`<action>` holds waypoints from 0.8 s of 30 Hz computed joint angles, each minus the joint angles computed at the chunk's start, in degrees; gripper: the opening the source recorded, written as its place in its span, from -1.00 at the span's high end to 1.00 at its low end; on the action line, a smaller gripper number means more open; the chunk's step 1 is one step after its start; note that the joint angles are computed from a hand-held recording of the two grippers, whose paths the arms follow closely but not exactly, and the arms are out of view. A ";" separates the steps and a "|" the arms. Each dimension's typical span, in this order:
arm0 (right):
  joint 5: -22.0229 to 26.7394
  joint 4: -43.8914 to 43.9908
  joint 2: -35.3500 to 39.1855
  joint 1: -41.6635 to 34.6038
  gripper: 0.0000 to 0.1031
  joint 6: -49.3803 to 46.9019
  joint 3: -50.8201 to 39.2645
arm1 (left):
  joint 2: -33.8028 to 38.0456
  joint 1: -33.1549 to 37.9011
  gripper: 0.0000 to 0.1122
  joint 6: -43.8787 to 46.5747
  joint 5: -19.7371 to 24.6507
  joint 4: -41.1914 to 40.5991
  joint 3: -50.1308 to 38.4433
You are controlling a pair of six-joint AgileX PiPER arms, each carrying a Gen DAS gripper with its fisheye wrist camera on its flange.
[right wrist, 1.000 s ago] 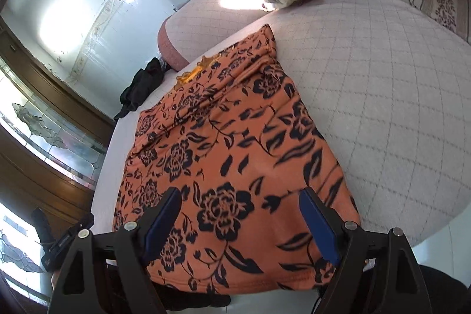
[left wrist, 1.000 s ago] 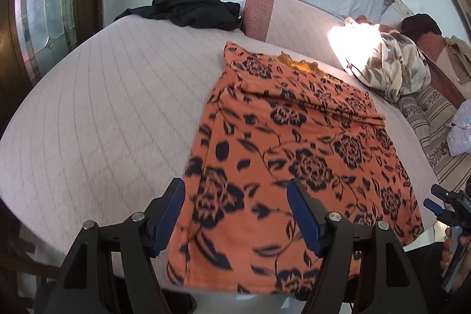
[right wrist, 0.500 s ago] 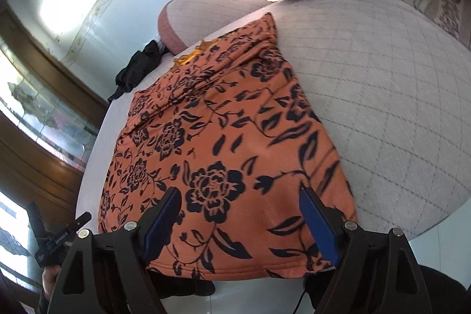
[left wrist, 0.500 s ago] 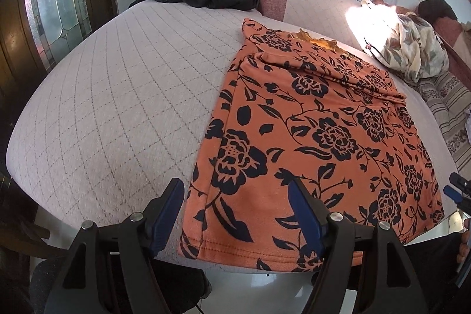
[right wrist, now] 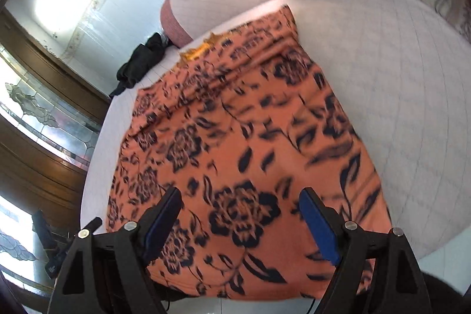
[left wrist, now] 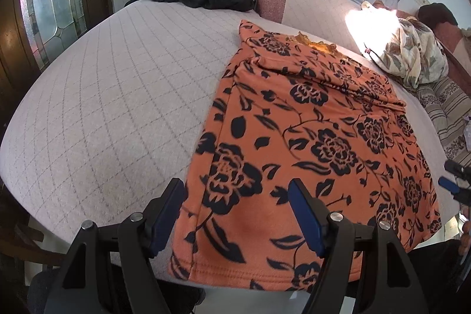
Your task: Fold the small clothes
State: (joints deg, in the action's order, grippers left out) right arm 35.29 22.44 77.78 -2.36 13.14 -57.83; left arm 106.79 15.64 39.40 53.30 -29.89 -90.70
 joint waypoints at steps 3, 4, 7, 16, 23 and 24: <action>2.36 -0.66 5.20 -1.13 -0.64 -0.56 -8.05 | 1.26 -0.55 -0.31 0.60 0.05 -1.70 -1.43; 2.82 0.31 7.05 -1.90 -0.64 -1.43 -10.85 | 1.84 -0.84 -0.31 0.56 -0.05 -1.69 -1.75; 3.47 4.53 14.06 -3.96 -0.64 -5.31 -19.76 | 3.93 -1.87 -0.31 -1.21 0.45 0.45 -3.10; 5.21 10.21 32.77 -13.98 -0.64 -5.19 -38.13 | 8.57 -3.48 -0.31 -2.91 0.89 1.11 -10.82; 6.16 12.64 33.28 -18.81 -0.64 -8.52 -34.45 | 12.18 -4.86 -0.31 -6.26 2.96 2.94 -15.05; 7.11 12.95 34.16 -19.07 -0.64 -9.04 -35.95 | 12.02 -5.02 -0.31 -5.92 3.00 2.58 -15.07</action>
State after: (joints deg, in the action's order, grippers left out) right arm 42.40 35.39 111.93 -21.43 4.09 -93.78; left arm 118.81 10.62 33.47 56.30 -27.31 -105.76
